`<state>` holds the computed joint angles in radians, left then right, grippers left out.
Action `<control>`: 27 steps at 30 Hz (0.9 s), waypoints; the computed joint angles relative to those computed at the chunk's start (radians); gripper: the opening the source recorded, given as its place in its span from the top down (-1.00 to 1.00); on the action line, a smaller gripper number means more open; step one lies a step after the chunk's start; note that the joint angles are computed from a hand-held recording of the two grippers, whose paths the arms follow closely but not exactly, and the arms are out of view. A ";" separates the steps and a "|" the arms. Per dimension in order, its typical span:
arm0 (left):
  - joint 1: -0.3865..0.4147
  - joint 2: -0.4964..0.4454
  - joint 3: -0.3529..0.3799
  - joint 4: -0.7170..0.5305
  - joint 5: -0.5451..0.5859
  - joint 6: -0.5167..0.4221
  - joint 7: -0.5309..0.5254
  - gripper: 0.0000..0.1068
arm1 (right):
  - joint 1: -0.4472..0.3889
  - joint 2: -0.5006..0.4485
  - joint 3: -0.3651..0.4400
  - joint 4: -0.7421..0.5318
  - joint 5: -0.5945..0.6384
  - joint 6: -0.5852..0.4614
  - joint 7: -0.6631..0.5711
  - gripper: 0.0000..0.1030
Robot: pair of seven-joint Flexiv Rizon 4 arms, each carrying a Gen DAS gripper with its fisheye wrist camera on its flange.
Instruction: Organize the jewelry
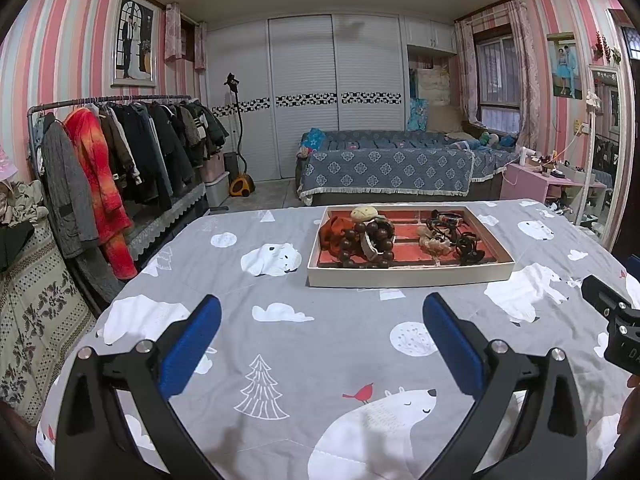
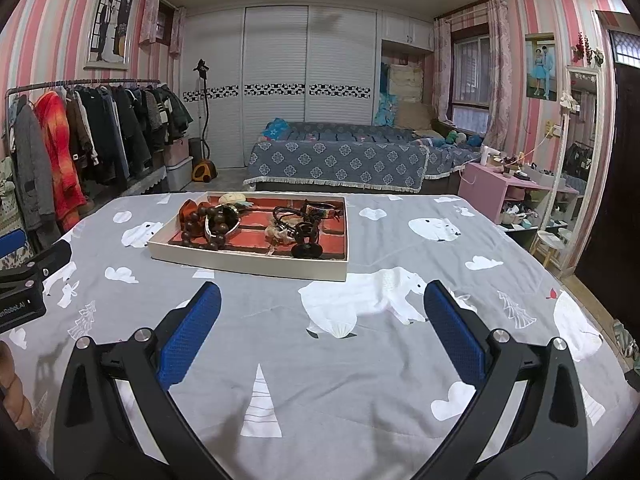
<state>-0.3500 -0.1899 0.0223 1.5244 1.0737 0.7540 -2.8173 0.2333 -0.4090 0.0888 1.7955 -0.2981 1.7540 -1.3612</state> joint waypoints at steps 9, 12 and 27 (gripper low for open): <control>-0.002 0.000 -0.001 -0.001 0.006 -0.006 -0.005 -0.84 | 0.005 0.002 -0.005 0.001 0.002 -0.001 -0.002 -0.92; -0.001 0.001 -0.001 0.001 0.004 -0.003 -0.004 -0.84 | 0.005 0.002 -0.005 0.001 0.003 -0.001 -0.003 -0.92; 0.007 0.010 -0.004 0.010 -0.004 0.000 0.004 -0.85 | 0.020 0.002 -0.023 0.005 0.005 0.005 -0.003 -0.92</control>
